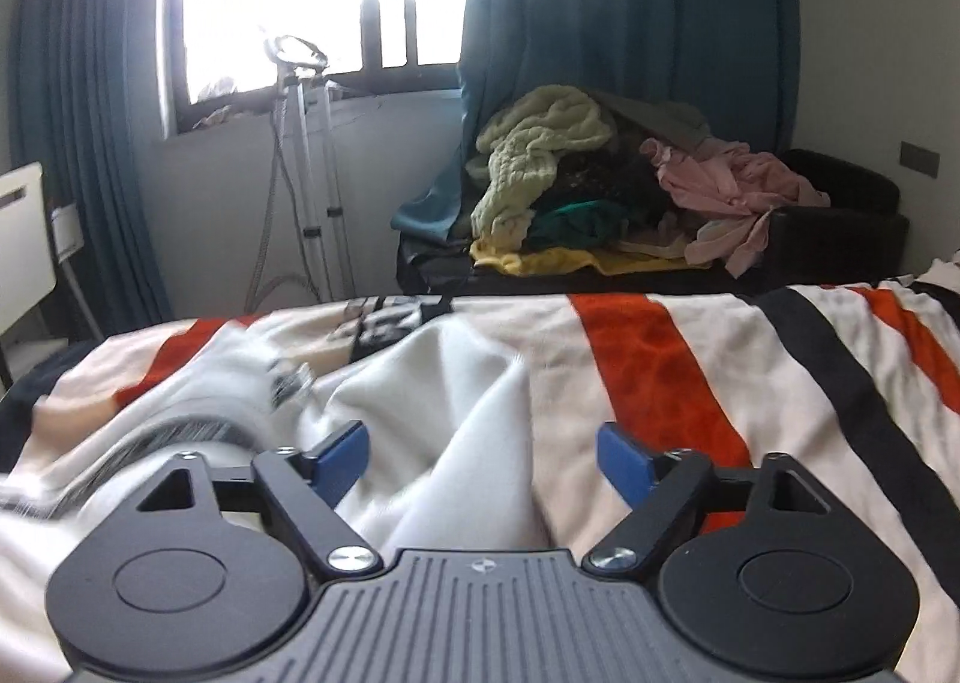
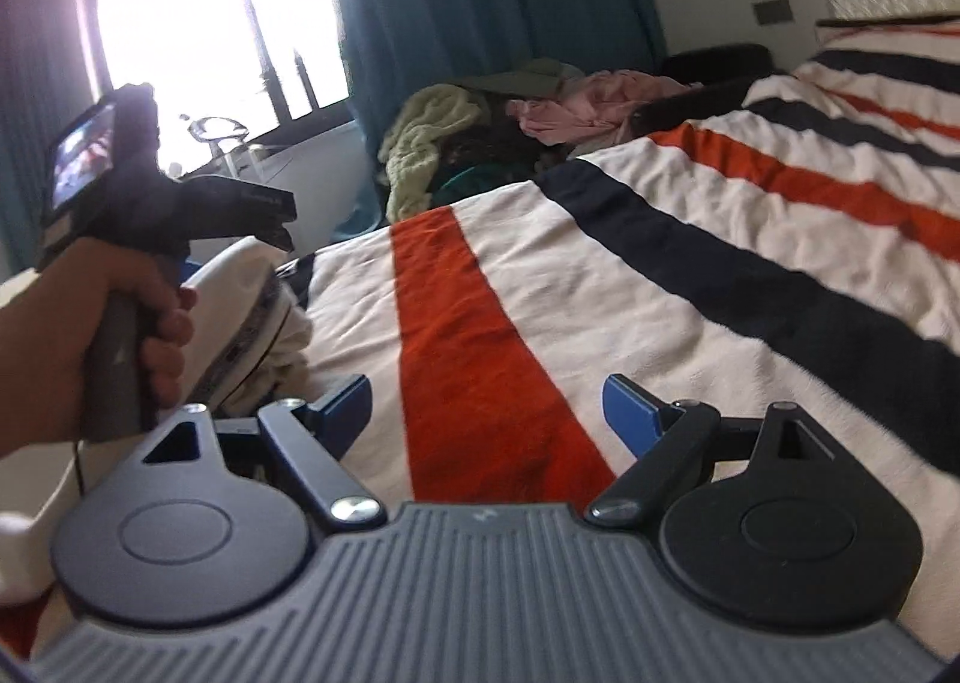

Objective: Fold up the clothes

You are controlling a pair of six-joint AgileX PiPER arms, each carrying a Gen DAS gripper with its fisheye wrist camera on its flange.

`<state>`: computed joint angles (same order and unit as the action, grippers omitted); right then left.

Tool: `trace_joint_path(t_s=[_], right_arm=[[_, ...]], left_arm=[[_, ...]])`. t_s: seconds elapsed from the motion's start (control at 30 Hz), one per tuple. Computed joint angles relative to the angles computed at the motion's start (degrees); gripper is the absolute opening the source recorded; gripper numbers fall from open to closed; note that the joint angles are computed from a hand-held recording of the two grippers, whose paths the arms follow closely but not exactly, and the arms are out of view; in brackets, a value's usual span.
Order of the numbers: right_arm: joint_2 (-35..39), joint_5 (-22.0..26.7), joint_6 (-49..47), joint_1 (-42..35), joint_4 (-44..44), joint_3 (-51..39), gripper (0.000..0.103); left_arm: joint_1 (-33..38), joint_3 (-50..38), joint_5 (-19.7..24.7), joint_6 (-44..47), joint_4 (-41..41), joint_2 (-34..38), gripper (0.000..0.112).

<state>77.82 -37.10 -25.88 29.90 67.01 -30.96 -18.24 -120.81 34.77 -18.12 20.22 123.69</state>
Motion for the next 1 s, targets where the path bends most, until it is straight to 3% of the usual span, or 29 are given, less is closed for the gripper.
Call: trace_joint_path(t_s=[0.03, 0.07, 0.1, 0.2, 0.3, 0.43, 0.5, 0.6, 0.7, 0.8, 0.87, 1.0], right_arm=[[1.21, -0.06, 2.68, -0.66, -2.31, -0.16, 0.086], [2.55, -0.23, 5.46, -1.34, -4.74, -0.34, 0.086], [3.37, -0.14, 7.12, -1.85, -6.17, -0.54, 0.086], [4.03, 1.17, 8.59, -2.87, -7.43, -1.05, 0.086], [4.31, 1.95, 9.96, -3.5, -8.35, -1.32, 0.086], [0.47, -1.96, 6.76, -0.23, -4.44, 0.42, 0.086], [-2.03, -4.27, 4.31, 1.9, -1.87, 1.36, 0.086], [-6.79, -8.6, -1.65, 6.64, 3.81, 2.51, 0.086], [-11.92, -11.91, -7.53, 11.27, 9.02, 3.51, 0.086], [-16.6, -15.19, -13.97, 16.94, 15.29, 3.94, 0.086], [-18.96, -15.86, -17.1, 19.88, 18.39, 4.25, 0.086], [-23.59, -9.42, -19.89, 20.12, 21.88, 5.36, 0.086]], left_arm=[[0.15, -5.73, 2.6, 2.68, -1.77, 3.47, 0.051], [0.39, -11.28, 6.18, 4.63, -3.79, 6.41, 0.026], [0.71, -14.54, 8.62, 6.43, -5.68, 7.74, 0.016], [1.42, -14.08, 9.26, 9.1, -8.26, 6.16, 0.009], [1.54, 1.02, 1.84, 6.63, -6.66, -5.0, 0.008], [1.87, 23.69, -8.84, 7.26, -9.8, -24.77, 0.008], [1.99, 34.39, -12.7, 8.79, -14.74, -34.81, 0.008], [2.12, 50.58, -15.52, 18.48, -26.67, -50.6, 0.008], [3.96, 64.19, -11.16, 30.26, -38.42, -65.58, 0.008], [4.6, 73.91, -5.81, 32.87, -38.5, -76.13, 0.008], [6.3, 78.5, -3.91, 33.89, -39.64, -80.02, 0.009], [20.14, 79.53, 6.33, 48.33, -56.29, -80.9, 0.015]])
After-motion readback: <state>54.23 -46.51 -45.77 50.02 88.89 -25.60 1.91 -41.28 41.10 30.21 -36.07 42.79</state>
